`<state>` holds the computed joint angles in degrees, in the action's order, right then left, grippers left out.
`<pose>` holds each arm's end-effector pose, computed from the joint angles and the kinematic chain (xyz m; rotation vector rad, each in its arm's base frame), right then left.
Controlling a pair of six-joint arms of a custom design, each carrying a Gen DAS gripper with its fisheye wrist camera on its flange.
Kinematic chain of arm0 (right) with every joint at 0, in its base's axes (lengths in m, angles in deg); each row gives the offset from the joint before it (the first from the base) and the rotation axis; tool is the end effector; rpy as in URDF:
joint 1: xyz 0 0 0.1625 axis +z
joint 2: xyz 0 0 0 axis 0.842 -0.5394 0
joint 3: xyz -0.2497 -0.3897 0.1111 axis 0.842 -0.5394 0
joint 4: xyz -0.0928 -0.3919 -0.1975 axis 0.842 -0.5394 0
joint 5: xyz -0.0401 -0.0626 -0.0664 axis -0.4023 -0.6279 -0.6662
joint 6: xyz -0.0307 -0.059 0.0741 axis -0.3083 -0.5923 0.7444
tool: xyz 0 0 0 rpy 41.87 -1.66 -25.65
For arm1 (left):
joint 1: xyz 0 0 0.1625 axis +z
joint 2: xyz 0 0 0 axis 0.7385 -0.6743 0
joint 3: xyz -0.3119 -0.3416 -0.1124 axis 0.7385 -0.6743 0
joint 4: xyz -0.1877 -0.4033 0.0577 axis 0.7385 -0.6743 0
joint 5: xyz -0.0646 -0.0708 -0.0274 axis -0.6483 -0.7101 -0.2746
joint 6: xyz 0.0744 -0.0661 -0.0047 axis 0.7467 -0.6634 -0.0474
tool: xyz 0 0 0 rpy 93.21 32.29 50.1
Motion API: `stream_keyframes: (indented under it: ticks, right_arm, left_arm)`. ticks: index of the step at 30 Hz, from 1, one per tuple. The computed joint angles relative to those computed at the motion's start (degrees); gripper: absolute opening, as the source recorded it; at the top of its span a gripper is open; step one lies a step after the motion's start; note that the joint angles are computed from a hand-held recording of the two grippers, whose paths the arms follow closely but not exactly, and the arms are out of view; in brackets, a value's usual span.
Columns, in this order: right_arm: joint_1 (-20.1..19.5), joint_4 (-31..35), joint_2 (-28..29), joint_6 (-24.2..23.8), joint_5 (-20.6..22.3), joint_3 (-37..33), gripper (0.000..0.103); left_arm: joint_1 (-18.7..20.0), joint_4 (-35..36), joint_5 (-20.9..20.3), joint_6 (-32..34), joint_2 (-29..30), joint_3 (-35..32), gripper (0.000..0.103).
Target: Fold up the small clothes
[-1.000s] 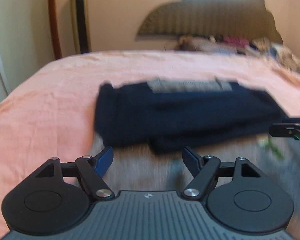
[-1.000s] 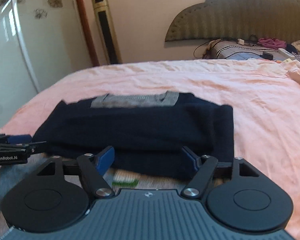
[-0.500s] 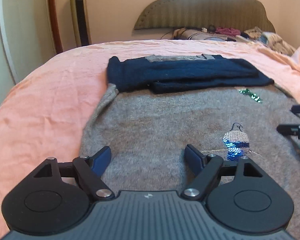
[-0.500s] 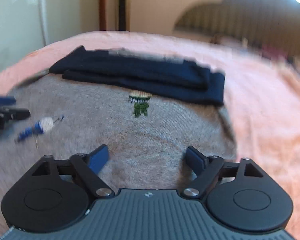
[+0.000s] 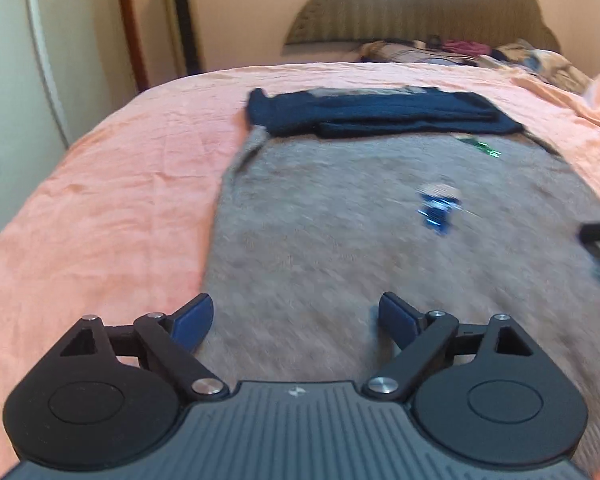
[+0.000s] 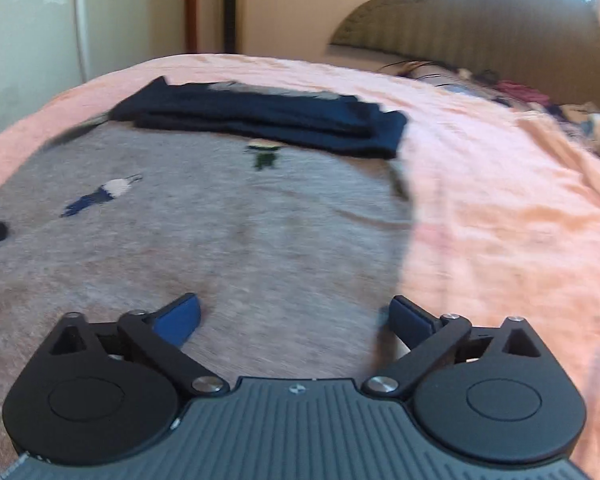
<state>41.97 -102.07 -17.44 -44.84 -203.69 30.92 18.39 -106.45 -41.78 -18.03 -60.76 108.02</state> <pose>0.2268 -0.8390 0.1386 0.7322 -2.2587 0.8458 -0.1287 -0.7911 0.2560 0.5590 2.1728 -0.8800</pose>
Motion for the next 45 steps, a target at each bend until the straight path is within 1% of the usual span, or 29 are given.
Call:
stream_keyframes:
  ticks: [2,4,5,6,7,9,10,12,13,14,17,19,20,22,23,24,25,26,27,31,32,35,36,38,39,40,41,44,45]
  right_arm:
    - [0.2,0.8,-2.0,-1.0,3.9,3.5,0.094]
    - [0.4,1.9,-2.1,-6.6,3.3,5.4,0.097]
    - [-0.1,-0.4,-2.5,-7.5,4.8,6.8,0.100]
    - [-0.5,-0.3,-3.3,-6.0,5.1,7.4,0.103]
    - [-0.6,2.3,-4.3,-2.2,4.7,7.2,0.100]
    - [-0.7,1.0,-6.3,1.0,3.7,8.6,0.094]
    - [-1.0,0.8,-8.0,2.9,4.3,10.3,0.095]
    - [-2.2,6.0,-11.7,10.7,6.8,12.2,0.093]
    - [-3.3,10.8,-14.1,16.6,10.4,13.2,0.087]
    - [-4.3,14.0,-15.7,20.2,13.7,13.8,0.084]
    - [-6.6,19.0,-19.3,27.1,20.5,15.6,0.076]
    - [-8.1,23.0,-20.1,31.8,26.1,15.7,0.072]
    - [-8.6,25.3,-20.3,32.8,28.2,15.3,0.070]
    - [-8.5,25.6,-20.1,32.4,28.0,15.8,0.052]
    - [-8.3,25.7,-20.2,32.3,26.7,15.8,0.043]
    - [-8.1,26.2,-20.1,32.9,24.8,15.6,0.013]
    - [-8.3,25.9,-20.3,33.2,24.8,15.9,0.010]
    - [-8.5,25.5,-20.5,32.7,25.4,16.3,0.010]
    - [-8.3,25.3,-20.6,31.8,24.7,16.2,0.010]
    - [-7.3,24.5,-21.7,27.4,21.5,15.3,0.009]
    - [-7.1,25.2,-22.1,26.8,20.4,15.2,0.009]
    - [-8.1,32.1,-21.1,29.1,19.9,12.4,0.010]
    - [-8.2,32.5,-21.0,30.2,20.0,12.6,0.014]
    - [-8.9,31.5,-22.1,31.5,23.8,14.4,0.033]
    - [-9.5,30.8,-23.0,32.3,26.7,15.8,0.059]
    - [-10.0,30.0,-23.9,33.0,29.7,17.3,0.077]
    - [-10.3,30.3,-24.4,33.3,31.2,18.2,0.079]
    - [-10.4,29.0,-24.6,34.7,32.6,20.0,0.073]
    - [-10.2,29.3,-24.3,35.1,31.8,19.6,0.051]
  left_arm:
    - [-0.5,-1.8,-0.7,2.2,-0.9,3.4,0.091]
    - [-0.8,-8.4,-0.4,6.3,-0.7,5.8,0.091]
    - [-0.8,-8.2,-0.1,4.9,-0.9,5.9,0.091]
    - [-0.9,-5.5,-0.1,1.6,-1.7,5.9,0.091]
    - [-0.9,-2.1,-0.4,-2.6,-2.9,6.0,0.091]
    - [-0.6,2.0,-2.5,-8.1,-5.5,7.2,0.091]
    - [-0.3,3.6,-4.1,-10.7,-6.9,8.0,0.091]
    - [0.7,6.3,-9.1,-17.4,-9.6,9.4,0.091]
    - [1.3,5.9,-12.5,-21.0,-10.9,10.5,0.091]
    - [2.0,5.7,-15.9,-24.3,-11.8,11.1,0.091]
    - [4.5,6.2,-26.9,-32.2,-13.0,11.0,0.090]
    - [5.6,7.7,-31.4,-35.0,-12.9,10.2,0.090]
    - [5.7,8.3,-32.1,-35.3,-12.7,9.8,0.090]
    - [5.1,10.3,-29.7,-34.4,-12.3,9.0,0.075]
    - [4.9,11.2,-28.2,-34.6,-12.2,8.6,0.058]
    - [4.8,12.1,-26.7,-35.1,-12.1,8.1,0.040]
    - [4.7,13.2,-25.5,-35.8,-12.1,7.6,0.031]
    - [5.0,14.4,-24.6,-36.7,-12.1,7.1,0.012]
    - [5.1,15.3,-23.8,-36.9,-12.1,6.8,0.002]
    - [4.2,14.5,-23.1,-33.1,-13.9,8.2,0.000]
    - [3.6,13.8,-21.7,-31.4,-14.3,8.9,0.000]
    - [3.2,16.0,-16.1,-30.5,-14.1,9.1,0.000]
    - [3.4,16.0,-16.0,-30.9,-14.2,9.3,0.000]
    - [4.3,16.7,-20.2,-32.1,-15.6,10.0,0.000]
    - [4.5,16.9,-21.8,-32.4,-16.2,10.4,0.003]
    - [4.9,17.6,-23.8,-33.0,-16.7,10.7,0.004]
    - [5.5,18.4,-26.6,-34.4,-17.2,11.2,0.007]
    - [6.6,16.4,-31.0,-37.5,-16.8,12.3,0.008]
    - [6.7,15.6,-31.2,-38.1,-16.4,12.2,0.008]
